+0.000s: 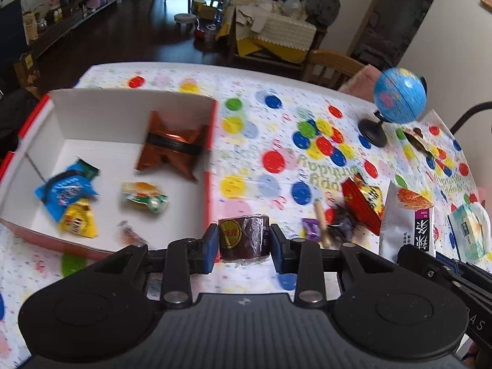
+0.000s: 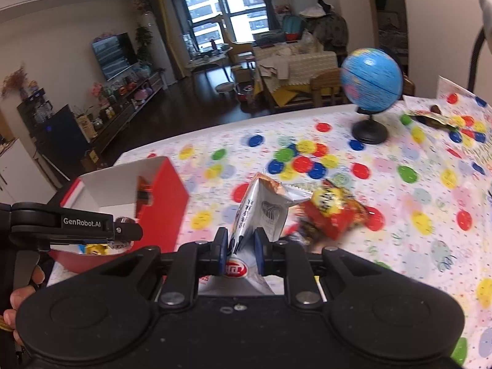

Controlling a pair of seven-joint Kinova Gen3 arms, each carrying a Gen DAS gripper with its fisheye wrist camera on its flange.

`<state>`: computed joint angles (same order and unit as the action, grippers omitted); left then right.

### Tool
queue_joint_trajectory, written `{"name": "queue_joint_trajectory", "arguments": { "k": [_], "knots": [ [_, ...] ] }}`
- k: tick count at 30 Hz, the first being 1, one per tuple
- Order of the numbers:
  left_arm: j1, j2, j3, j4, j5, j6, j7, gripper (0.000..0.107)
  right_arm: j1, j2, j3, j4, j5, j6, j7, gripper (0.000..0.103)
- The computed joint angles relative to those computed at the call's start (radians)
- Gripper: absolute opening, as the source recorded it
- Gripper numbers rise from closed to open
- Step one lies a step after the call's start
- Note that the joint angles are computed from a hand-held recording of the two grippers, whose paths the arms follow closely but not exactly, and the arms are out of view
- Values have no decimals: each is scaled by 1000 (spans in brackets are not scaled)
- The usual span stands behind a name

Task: Organize snacks
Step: 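Carry the brown cake and white-and-red packet into the box and release both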

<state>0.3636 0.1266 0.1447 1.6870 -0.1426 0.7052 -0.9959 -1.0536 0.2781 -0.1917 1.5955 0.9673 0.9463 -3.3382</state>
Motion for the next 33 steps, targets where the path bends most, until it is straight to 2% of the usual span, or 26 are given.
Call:
{"name": "queue_joint_trajectory", "arguments": {
  "k": [5,16,26,33],
  "knots": [
    [-66,-57,-17,45,57,-13,-96,34,-30,60,7,-98,-7,13,42,16],
    [-223,-131,-74,101,207,-14,-343,34,-119,211,94,-338,-65,29,170,16],
    [-337,-96,-121,89,305,-14,-527,34,-148,360,182,-582,-187,41,357,17],
    [-386,-15,-126,41,313,-15,-582,34,-136,477,228,-782,-307,94,512,17]
  ]
}}
